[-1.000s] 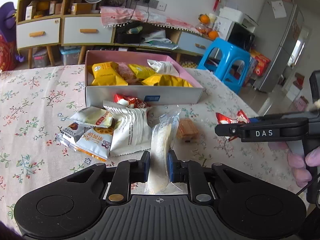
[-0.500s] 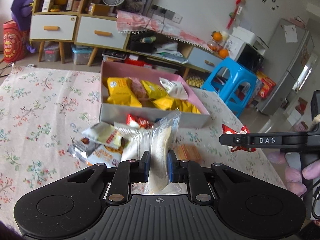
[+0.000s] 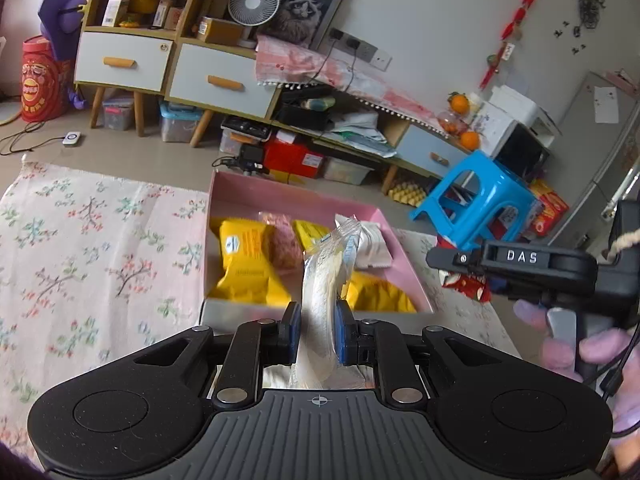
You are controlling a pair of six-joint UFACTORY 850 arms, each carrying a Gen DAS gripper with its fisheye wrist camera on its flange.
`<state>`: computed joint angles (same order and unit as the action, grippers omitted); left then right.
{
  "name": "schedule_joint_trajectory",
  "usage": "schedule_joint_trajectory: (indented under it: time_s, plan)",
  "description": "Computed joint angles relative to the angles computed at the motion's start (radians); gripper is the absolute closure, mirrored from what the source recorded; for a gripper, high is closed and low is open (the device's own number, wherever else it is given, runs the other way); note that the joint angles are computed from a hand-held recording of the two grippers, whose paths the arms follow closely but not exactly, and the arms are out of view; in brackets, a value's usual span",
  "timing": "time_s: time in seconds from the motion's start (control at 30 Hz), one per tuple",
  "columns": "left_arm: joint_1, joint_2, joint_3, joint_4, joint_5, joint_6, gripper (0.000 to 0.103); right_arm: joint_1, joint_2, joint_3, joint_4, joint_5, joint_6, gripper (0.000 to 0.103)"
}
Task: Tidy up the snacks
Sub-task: 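Lower the rice-cake pack and red chip bag into the box, opening both tools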
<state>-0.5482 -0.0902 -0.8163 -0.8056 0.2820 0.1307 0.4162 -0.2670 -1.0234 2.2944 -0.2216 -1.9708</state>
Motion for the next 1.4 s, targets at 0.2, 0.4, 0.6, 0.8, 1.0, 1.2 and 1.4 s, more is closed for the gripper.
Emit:
schedule_joint_trajectory:
  time_s: [0.2,0.4,0.6,0.8,1.0,1.2,1.4]
  plan:
    - [0.032,-0.119,-0.113,-0.06,-0.035,0.029,0.088,-0.034,-0.089,-0.068,-0.11,-0.036,0.169,0.063]
    - [0.032,-0.225,-0.215,-0.361,-0.032,0.336,0.088,-0.04,-0.131,-0.098,-0.107,-0.033,0.175,0.062]
    - [0.033,-0.258,-0.243,-0.349,-0.022,0.348,0.087,-0.042,-0.146,-0.11,-0.137,-0.023,0.194,0.058]
    - [0.034,-0.269,-0.255,-0.261,-0.01,0.285,0.072,-0.044,-0.138,-0.101,-0.109,-0.02,0.188,0.04]
    - [0.023,-0.241,-0.225,-0.183,0.026,0.234,0.044,-0.042,-0.12,-0.085,-0.037,-0.014,0.117,0.032]
    - [0.003,-0.204,-0.196,-0.191,0.057,0.284,0.03,-0.047,-0.107,-0.074,-0.087,-0.014,0.181,0.027]
    - [-0.016,-0.161,-0.163,-0.222,0.071,0.315,0.021,-0.042,-0.073,-0.045,-0.008,-0.003,0.077,0.021]
